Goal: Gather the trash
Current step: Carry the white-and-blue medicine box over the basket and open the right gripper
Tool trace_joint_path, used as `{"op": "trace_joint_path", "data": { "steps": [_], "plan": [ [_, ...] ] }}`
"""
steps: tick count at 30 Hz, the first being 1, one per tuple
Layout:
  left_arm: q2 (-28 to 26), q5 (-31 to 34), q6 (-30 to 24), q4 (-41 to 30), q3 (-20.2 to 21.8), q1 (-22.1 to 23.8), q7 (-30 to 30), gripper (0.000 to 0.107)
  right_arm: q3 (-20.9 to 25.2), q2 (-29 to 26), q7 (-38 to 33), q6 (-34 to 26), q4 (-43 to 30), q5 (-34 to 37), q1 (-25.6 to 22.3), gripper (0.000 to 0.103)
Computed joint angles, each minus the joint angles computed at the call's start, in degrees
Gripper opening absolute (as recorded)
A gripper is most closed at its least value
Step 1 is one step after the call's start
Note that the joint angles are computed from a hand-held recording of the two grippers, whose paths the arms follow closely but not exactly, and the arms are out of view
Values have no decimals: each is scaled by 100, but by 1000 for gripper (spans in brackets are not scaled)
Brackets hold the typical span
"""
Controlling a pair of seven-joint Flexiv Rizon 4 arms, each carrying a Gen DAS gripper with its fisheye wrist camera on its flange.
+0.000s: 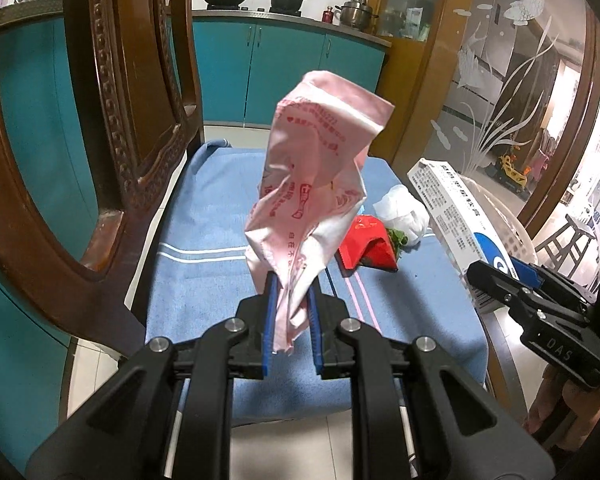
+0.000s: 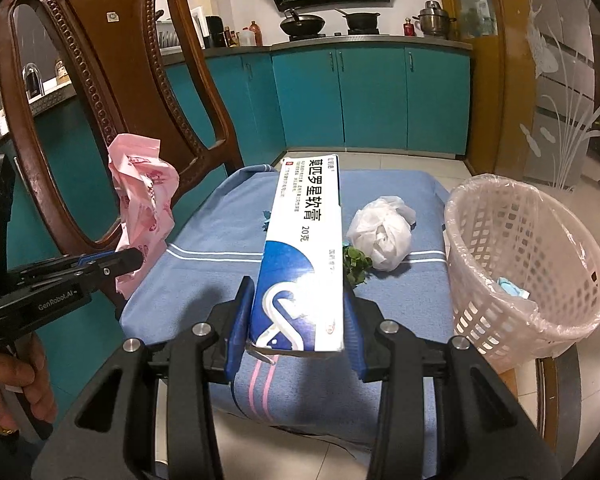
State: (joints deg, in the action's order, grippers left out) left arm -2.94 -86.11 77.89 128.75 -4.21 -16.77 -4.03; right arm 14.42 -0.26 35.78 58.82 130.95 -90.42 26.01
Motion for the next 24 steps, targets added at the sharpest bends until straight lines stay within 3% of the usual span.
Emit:
{"op": "trace_joint_path", "data": {
  "steps": [18,24],
  "plan": [
    [4,90,-22,34,8,24,-79,16,-1,43,-44,-14,13,11,2,41],
    [16,89,-17,53,9,22,-74,16,72,984,235,-695,524,50,-293,41]
  ]
}}
